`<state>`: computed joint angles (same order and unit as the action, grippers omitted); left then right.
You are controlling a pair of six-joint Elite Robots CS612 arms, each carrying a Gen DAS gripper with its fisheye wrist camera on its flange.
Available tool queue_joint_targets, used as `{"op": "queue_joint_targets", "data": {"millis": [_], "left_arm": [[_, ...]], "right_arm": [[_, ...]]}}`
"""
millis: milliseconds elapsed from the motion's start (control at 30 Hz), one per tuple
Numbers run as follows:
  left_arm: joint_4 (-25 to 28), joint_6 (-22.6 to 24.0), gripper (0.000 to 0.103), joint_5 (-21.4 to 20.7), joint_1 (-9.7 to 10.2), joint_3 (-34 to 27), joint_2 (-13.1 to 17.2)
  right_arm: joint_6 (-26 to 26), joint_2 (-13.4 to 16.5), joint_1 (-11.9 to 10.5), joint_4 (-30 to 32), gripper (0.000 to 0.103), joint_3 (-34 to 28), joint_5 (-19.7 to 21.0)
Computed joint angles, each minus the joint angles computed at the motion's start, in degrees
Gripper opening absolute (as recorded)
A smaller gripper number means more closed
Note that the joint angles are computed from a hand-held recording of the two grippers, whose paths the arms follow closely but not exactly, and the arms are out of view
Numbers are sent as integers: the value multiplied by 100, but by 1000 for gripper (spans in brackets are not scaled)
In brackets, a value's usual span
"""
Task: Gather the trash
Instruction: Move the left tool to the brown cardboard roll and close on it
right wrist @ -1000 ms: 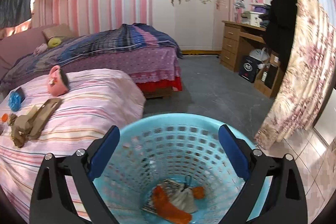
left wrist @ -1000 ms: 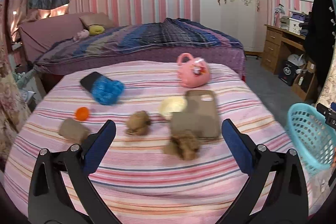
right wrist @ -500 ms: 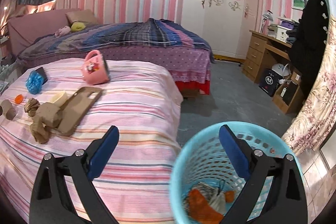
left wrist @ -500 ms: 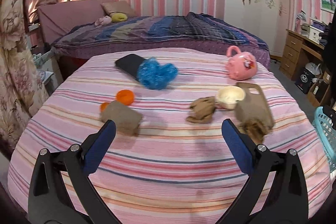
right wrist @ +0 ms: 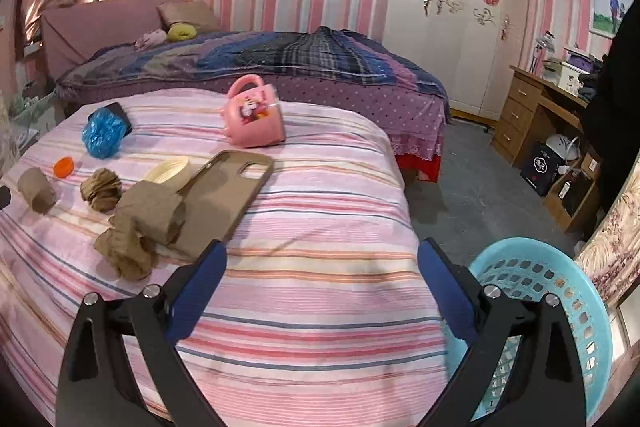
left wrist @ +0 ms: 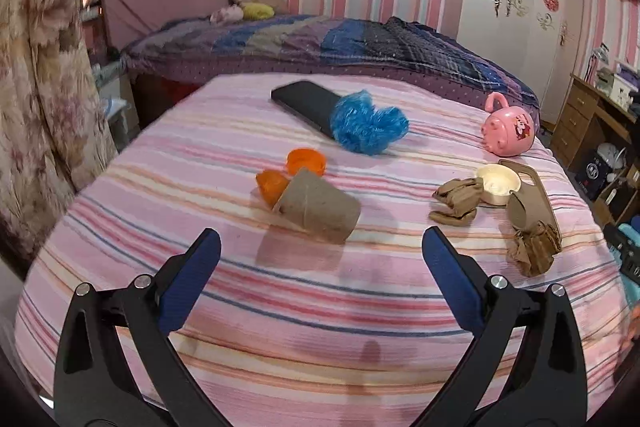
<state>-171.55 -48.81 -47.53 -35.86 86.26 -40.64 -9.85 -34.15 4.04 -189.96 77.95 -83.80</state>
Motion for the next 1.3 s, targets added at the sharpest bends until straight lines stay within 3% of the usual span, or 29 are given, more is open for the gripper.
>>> {"op": "queue_joint_targets", "data": {"millis": [333,533,967,1300], "left_arm": [[-34,-430,97,-219,101,158,-63],[54,-405,97,-180,112,149,-61],[191,-79,97,-440,183,41,2],[492,348,97,-505,266,-458,238]], "right_arm": [[-26,9,126,72,94,-26,-45],[-30,10,144,87,94,-25,-81],[24,49,137,180,94,-92,-158],[108,83,117,309,94,-184,-91]]}}
